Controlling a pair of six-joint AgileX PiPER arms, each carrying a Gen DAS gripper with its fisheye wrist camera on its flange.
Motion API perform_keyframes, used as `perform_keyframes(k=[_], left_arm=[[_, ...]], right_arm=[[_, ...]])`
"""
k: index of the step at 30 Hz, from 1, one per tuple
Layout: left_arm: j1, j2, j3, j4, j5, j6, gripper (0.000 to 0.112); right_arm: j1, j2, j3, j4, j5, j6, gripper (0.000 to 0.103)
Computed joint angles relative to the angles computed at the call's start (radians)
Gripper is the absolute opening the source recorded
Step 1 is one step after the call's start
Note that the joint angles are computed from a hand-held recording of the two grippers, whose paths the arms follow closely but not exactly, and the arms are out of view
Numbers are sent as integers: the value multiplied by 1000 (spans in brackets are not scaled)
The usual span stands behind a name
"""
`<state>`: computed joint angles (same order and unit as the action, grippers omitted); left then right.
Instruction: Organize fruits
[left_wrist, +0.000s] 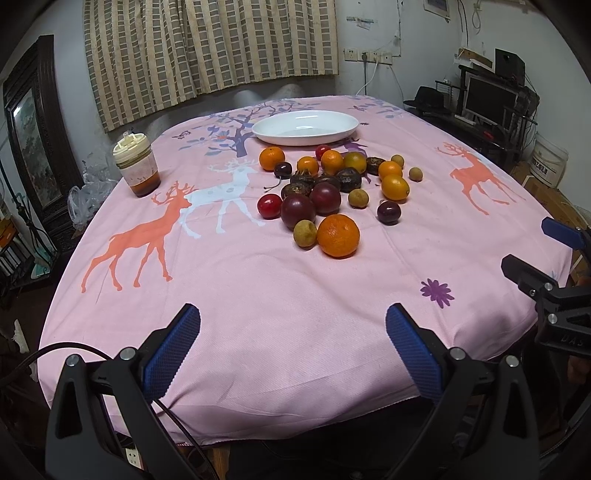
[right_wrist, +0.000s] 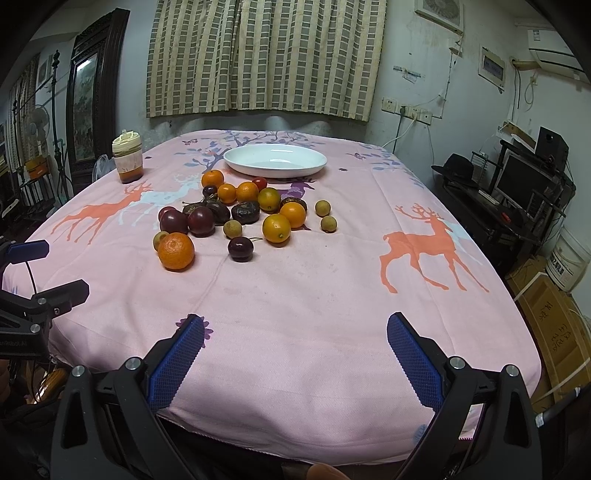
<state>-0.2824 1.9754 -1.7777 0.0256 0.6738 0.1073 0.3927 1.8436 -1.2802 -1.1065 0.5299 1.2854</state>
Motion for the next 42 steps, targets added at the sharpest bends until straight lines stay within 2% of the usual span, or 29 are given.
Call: perform_keyframes(k=[18, 20, 27, 29, 32, 34, 36, 38, 40, 42], left_arm=[[-30, 0, 23, 36, -13, -54, 99], [-17, 10, 22, 12, -19, -25, 99], [54, 47, -15, -134, -9, 96, 99], [72, 62, -22, -150, -22, 95, 99], [99, 94, -49, -207, -14, 136, 99], [107, 118, -74, -231, -1, 162, 99], [112, 140, -101, -236, 10, 177, 99], [118, 158, -127, -268, 27, 212, 99], [127, 176, -158, -305, 44, 248, 99], [131, 194, -189, -330, 56, 279, 99]], right_arm=[[-4, 0, -8, 24, -2, -25, 99], [-6, 0, -10, 37, -6, -36, 99], [-51, 26, 14, 19, -208, 32, 100], [-67, 58, -9, 71, -258, -36, 100], [-58, 94, -53, 57, -240, -47, 100], [-69, 130, -120, 200, -222, -197, 100], [-96, 173, -200, 397, -215, -397, 91], [-112, 248, -337, 594, -136, -597, 64], [-134, 338, -505, 792, -36, -797, 47], [-160, 432, -685, 959, 83, -965, 41]])
